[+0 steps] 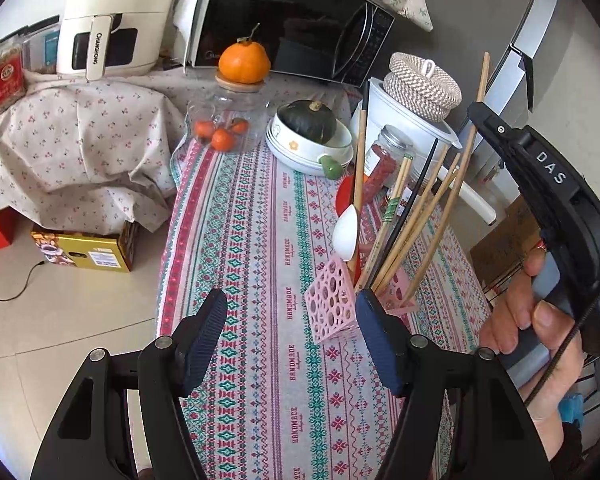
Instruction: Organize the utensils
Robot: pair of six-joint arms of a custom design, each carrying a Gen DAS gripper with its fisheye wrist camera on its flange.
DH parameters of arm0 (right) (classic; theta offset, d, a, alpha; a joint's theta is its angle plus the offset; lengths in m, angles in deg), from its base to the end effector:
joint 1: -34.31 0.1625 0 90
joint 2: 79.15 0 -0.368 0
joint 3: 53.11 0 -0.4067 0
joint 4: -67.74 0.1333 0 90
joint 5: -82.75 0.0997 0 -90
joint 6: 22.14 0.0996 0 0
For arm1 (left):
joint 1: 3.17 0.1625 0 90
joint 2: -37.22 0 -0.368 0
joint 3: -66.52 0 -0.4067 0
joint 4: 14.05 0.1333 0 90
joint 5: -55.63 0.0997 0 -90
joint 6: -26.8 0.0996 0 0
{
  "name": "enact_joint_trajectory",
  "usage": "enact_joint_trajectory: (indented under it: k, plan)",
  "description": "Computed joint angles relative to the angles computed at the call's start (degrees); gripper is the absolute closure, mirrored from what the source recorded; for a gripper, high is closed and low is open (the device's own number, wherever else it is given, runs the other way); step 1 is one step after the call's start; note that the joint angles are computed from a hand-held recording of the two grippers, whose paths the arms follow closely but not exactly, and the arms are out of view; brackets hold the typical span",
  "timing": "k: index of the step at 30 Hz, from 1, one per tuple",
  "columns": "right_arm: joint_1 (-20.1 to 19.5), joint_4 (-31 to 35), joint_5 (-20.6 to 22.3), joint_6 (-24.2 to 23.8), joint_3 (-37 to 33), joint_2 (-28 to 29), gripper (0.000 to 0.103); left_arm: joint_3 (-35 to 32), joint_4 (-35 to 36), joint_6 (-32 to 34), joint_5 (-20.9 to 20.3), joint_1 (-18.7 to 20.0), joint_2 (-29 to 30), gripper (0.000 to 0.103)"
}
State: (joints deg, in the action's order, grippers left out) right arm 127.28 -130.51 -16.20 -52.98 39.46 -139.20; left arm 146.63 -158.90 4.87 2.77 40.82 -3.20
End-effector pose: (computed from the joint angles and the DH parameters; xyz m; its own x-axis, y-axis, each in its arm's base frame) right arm 0.1511 -0.6396 0.3351 -0.8472 -0.0409 0.5297 -0.5207 0.2623 -0.8125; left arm -0.3766 -0.6324 0.0908 -0.8783 0.1799 -0.4429 0.3950 0.7951 -0.4602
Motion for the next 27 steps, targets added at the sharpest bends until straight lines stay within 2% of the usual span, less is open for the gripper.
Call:
enact_joint_trajectory:
  k: [4, 7, 9, 11, 12, 15, 17, 20, 22, 27]
  plan:
    - [0.2, -4.7, -1.0, -3.9, -0.8, 3.0, 0.095, 0.4, 0.8, -0.2, -0.5, 0.4, -0.6, 0.034]
    - [-0.3, -3.2, -0.2, -2.3, 1.0, 1.8, 0.093, 0.5, 1.2, -0.2, 0.0, 0.5, -0.7, 0.034]
    - [-0.4, -2.2, 0.3, -1.8, 2.3, 0.5, 0.084, 0.3, 2.0, -0.6, 1.3, 0.3, -0.5, 0.033]
    - [-0.4, -1.0, 0.7, -1.7, 3.4, -1.3, 0.064, 0.2, 2.5, -1.2, 1.7, 0.2, -0.3, 0.031]
    - [-0.4, 0.0, 0.8, -1.6, 3.9, -2.4, 0.059, 0.1, 2.8, -1.4, 1.9, 0.1, -0.1, 0.03]
    - [-0.4, 3.5, 0.6, -0.9, 5.6, -6.3, 0.036, -0.7, 5.4, -2.2, 3.2, -0.5, 0.7, 0.023]
    - [-0.2, 5.1, -1.3, -0.6, 6.8, -8.9, 0.016, -0.9, 6.3, -2.2, 3.7, -1.1, 1.2, 0.016]
    - [0.4, 4.8, -6.2, -1.3, 9.2, -12.3, 0.002, -1.4, 8.1, -2.3, 3.8, -2.1, 2.2, 0.007]
    - [0.4, 4.9, -8.6, -2.1, 11.1, -14.9, 0.0, -1.4, 9.2, -2.0, 4.1, -2.9, 2.7, 0.001]
    - [0.9, 8.0, -17.8, -2.6, 15.1, -20.5, 0.0, 1.0, 7.7, -1.5, 6.4, -5.4, 2.6, 0.0]
